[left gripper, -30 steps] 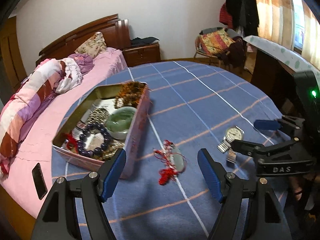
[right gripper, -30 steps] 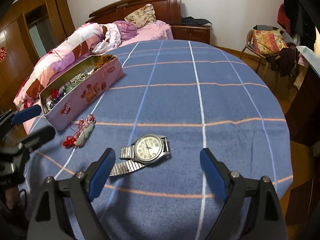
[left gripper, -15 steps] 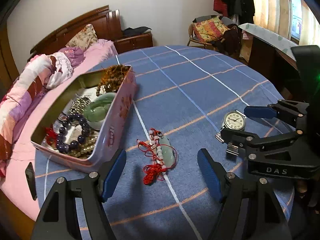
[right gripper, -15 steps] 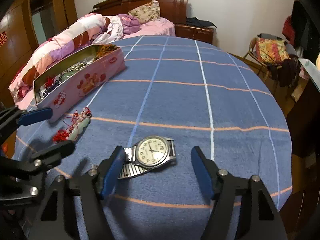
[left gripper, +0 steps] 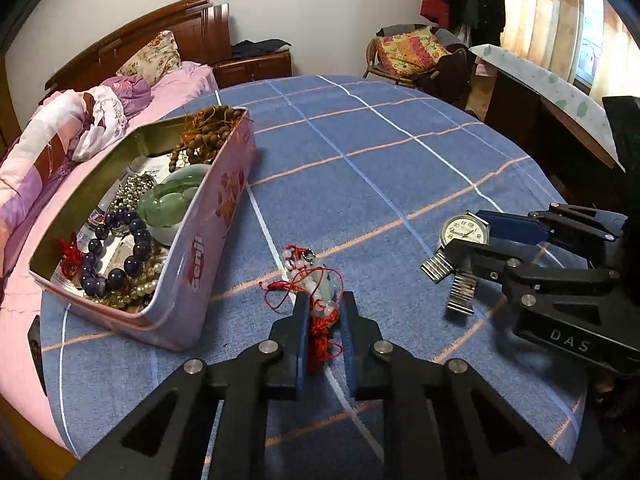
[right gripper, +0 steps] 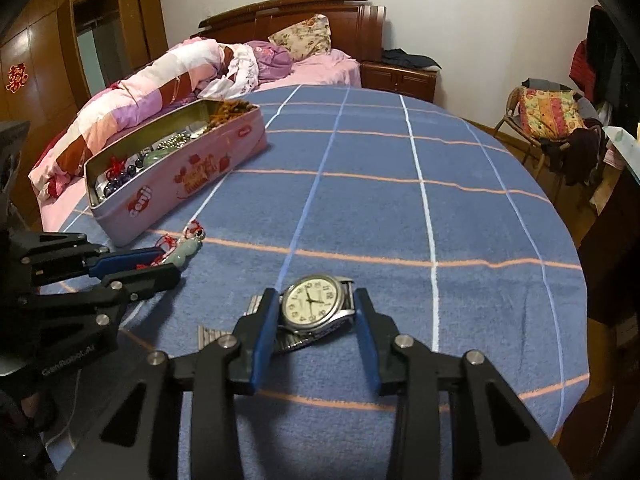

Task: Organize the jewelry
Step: 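Grasp the red tassel jade pendant with the left tool while the right tool grasps the silver wristwatch, then lift the tassel pendant and wristwatch and carry both toward the tin box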

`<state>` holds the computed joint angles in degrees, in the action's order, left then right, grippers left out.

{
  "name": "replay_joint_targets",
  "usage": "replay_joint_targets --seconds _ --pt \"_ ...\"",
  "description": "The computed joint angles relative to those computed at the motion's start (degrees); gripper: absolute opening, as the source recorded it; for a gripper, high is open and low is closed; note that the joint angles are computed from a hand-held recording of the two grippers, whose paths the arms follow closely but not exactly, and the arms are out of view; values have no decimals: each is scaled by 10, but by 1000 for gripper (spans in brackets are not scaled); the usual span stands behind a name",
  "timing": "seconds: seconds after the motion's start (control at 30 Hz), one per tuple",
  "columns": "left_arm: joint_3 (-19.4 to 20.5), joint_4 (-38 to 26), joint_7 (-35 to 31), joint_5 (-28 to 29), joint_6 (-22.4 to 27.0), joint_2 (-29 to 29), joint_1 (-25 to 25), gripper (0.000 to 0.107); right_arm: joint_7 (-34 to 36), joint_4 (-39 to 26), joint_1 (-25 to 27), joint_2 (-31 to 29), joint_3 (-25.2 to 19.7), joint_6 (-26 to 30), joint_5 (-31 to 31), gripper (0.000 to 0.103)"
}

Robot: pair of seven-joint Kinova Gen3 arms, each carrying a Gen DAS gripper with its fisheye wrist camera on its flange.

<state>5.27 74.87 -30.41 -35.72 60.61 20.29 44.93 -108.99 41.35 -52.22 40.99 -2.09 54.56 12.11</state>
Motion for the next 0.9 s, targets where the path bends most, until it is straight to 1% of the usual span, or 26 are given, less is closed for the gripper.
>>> replay_joint_targets --seconds 0.3,0.33,0.37,0.4,0.43,0.47,0.57,0.6,0.63,0.7,0.73,0.77,0.8,0.9 --pt "1 15 30 -38 -4 -18 13 13 -16 28 1 -20 0 -34 3 39" --pt "2 16 32 -42 -4 -20 14 13 -20 35 0 -25 2 -44 6 28" --pt "3 17 35 -46 -4 -22 15 13 -23 44 6 -32 -8 -57 8 21" --pt "5 18 37 -49 -4 -24 15 13 -24 45 5 -34 -7 -60 10 18" --pt "6 18 37 -51 -5 -26 15 13 -23 37 -2 -32 2 -54 12 11" --pt "7 19 39 -54 -6 -27 15 13 -16 22 -2 -26 1 -40 13 11" --pt "11 17 39 -55 -3 -28 12 13 -22 18 1 -22 -1 -33 13 12" --pt "11 16 38 -54 -1 -27 11 13 -17 5 3 -14 -1 -19 6 12" --pt "12 15 37 -52 0 -27 10 13 -18 1 4 -12 -1 -13 4 15" --pt "12 14 36 -53 1 -27 10 13 -21 -7 8 -6 -3 -4 -4 41" --pt "12 15 36 -52 -1 -27 9 13 -16 -12 15 -1 -10 0 -14 67" --pt "13 15 36 -51 -1 -27 9 13 -15 -7 15 -4 -10 -2 -16 77" --pt "13 16 36 -51 -2 -26 9 13 -15 -5 10 -4 -6 -1 -13 77" --pt "13 16 35 -48 -1 -25 8 13 10 -41 8 14 -11 32 -17 76"
